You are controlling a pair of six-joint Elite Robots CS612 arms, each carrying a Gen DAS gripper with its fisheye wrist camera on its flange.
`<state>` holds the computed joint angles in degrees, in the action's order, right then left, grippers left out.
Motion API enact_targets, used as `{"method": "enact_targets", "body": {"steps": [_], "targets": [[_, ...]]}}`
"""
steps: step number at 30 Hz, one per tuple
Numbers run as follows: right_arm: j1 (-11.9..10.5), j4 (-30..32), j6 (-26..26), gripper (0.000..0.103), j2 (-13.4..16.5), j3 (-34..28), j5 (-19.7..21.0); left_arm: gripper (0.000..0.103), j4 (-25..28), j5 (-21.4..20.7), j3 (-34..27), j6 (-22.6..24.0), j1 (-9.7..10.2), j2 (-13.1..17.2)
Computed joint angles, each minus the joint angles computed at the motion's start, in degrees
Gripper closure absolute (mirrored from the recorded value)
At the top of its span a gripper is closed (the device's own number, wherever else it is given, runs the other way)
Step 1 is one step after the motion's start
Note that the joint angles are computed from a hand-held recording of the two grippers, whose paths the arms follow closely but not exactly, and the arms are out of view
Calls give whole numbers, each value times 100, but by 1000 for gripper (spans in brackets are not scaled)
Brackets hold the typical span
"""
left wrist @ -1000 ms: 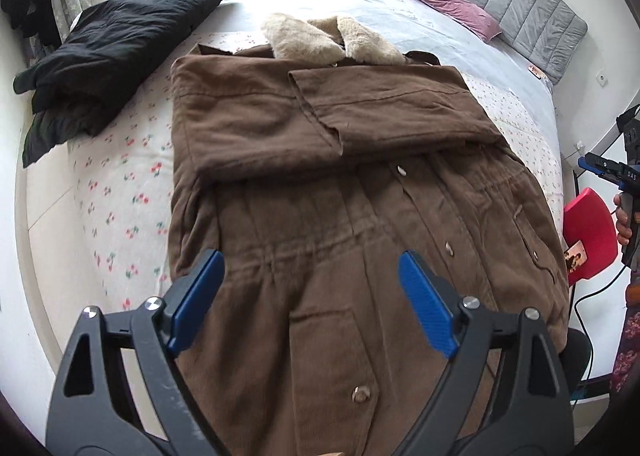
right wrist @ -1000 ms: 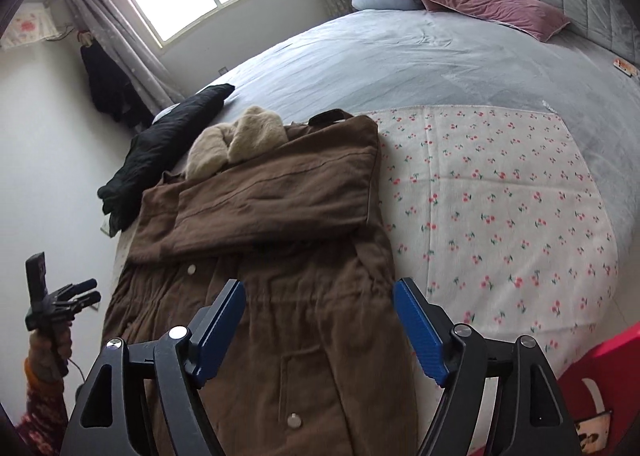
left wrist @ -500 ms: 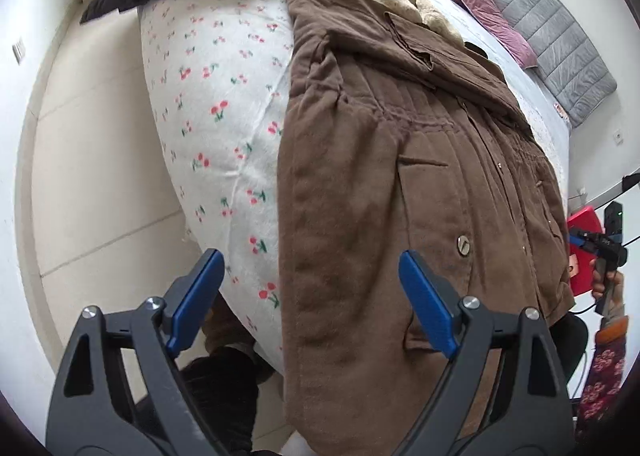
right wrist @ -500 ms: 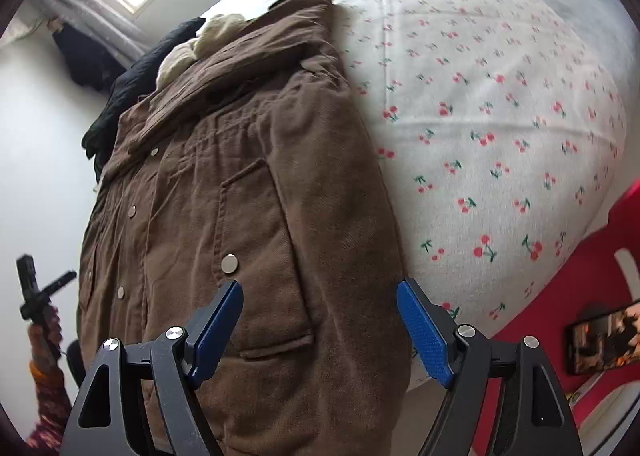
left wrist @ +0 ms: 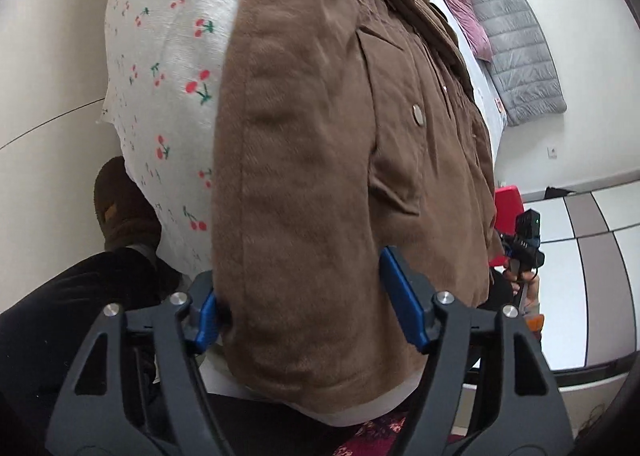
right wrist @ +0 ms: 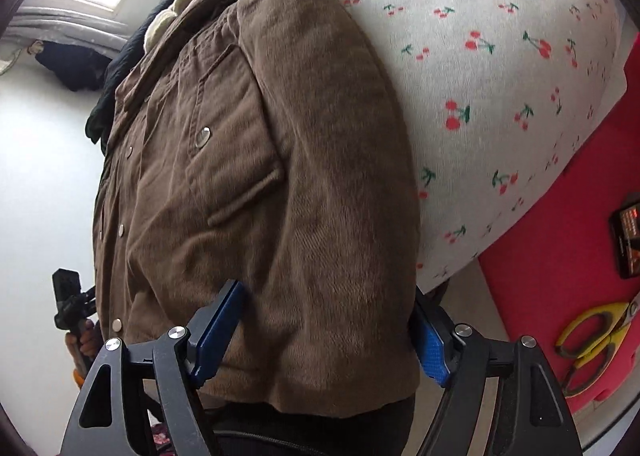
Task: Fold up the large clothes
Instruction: 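Grasp the jacket hem with both grippers, then lift the hem with both grippers and fold it toward the fur collar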
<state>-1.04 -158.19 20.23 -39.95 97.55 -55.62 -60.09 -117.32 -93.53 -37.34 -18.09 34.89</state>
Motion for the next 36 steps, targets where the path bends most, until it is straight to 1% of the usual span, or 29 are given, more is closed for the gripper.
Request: {"method": "enact_targets", "body": {"steps": [2,3,4,5,6,7,8,9,10,11,13,14,17,20,22,25,27,30,34,35,36], "targets": [[-42,-207,89,30,-9,106,177,34,3,-28,-58,62,-21,16],[-62,-209,81,34,-14,151,271,35,-4,-98,-76,75,-21,27],[-70,-188,67,39,-32,180,325,35,8,-147,-102,77,-6,42],[-64,-213,52,41,-55,206,296,36,3,-210,-115,53,5,63],[-63,-293,40,49,-72,244,307,37,-11,-284,-130,25,14,84],[-62,-391,52,60,-90,289,348,39,-43,-327,-119,-18,26,95],[-59,-472,91,66,-104,333,367,42,-87,-387,-133,-75,34,118],[-54,-547,128,78,-113,358,380,46,-111,-445,-155,-95,40,132],[-47,-661,165,84,-153,424,344,55,-123,-504,-179,-99,43,151],[-32,-780,193,85,-205,489,293,64,-163,-596,-212,-137,44,161],[12,-1196,407,88,-302,621,122,72,-218,-581,-277,-156,35,136],[28,-1415,473,89,-353,680,99,75,-281,-584,-298,-183,35,131],[59,-2036,656,90,-465,778,130,78,-620,-683,-265,-416,43,71],[101,-2510,732,90,-576,736,106,79,-982,-649,-152,-416,7,-67],[129,-2793,776,91,-633,666,72,80,-1317,-604,-71,-412,-8,-157],[113,-3156,896,91,-654,502,104,80,-1917,-605,152,-499,19,-311],[132,-3262,865,91,-643,346,66,80,-2213,-506,373,-433,43,-464],[112,-3461,1167,91,-516,3,47,80,-2485,-317,782,-372,89,-726],[81,-3312,1450,91,-295,-604,-136,80,-3002,-121,1437,-445,199,-1096],[56,-3238,1528,91,-236,-758,-178,80,-3169,-39,1653,-475,236,-1206],[73,-3152,1634,91,-153,-946,-267,80,-3206,86,1827,-468,257,-1302]]}}
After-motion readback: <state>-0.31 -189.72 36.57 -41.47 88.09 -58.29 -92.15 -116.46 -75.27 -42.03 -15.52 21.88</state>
